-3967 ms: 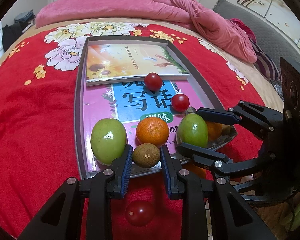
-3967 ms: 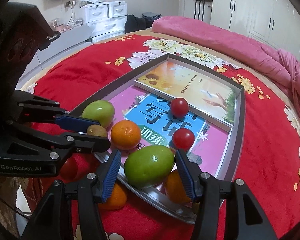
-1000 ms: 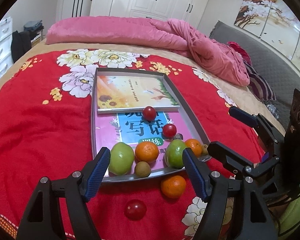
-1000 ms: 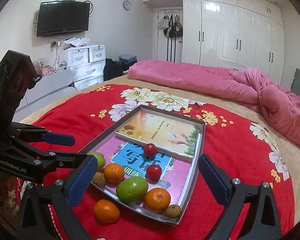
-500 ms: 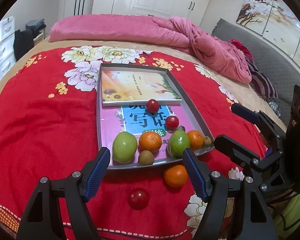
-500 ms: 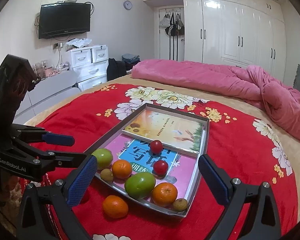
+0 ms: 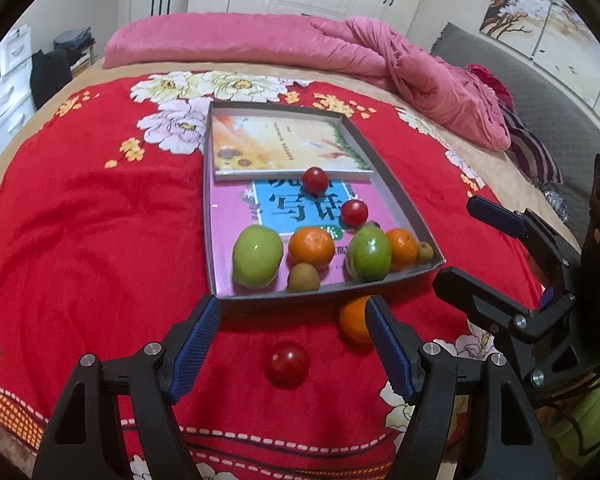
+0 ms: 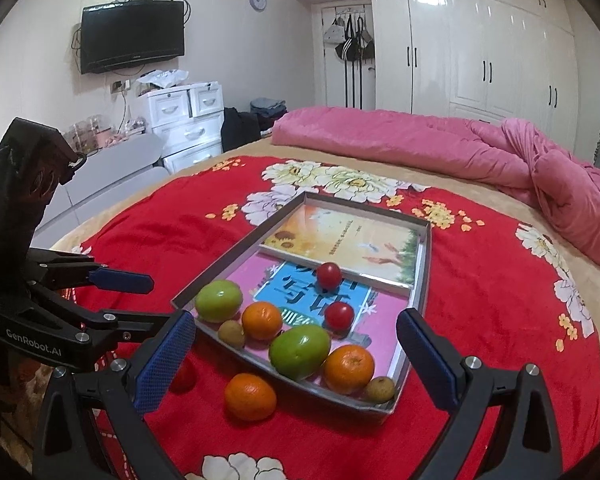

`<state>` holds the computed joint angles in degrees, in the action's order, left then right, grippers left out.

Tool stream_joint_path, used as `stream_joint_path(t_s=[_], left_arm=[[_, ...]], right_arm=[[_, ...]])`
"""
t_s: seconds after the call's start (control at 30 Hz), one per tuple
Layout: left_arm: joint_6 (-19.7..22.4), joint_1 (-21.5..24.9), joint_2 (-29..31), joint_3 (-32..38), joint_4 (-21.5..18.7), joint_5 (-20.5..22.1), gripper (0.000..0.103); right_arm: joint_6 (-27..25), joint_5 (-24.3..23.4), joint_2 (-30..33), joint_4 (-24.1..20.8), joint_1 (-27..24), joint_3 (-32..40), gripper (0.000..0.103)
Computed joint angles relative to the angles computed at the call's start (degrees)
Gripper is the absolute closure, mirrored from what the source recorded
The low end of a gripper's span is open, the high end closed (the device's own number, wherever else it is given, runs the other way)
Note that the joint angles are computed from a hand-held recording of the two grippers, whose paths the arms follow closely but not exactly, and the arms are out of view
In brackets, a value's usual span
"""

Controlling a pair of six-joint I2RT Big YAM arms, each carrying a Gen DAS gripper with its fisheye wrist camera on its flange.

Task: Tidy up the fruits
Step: 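Withdraw both open tools from the tray toward the remaining tomato and orange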

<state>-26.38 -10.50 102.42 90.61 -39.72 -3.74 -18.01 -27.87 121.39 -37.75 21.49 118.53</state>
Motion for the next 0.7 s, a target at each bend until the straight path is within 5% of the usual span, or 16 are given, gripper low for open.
stream_joint_path(t_s=[0.7], left_arm=[[-1.99,0.05,1.73,-0.45,-3.76,3.27,0.027]], right_arm=[[-4.09,3.15,0.22,-9.95,1.10,-0.78,0.001]])
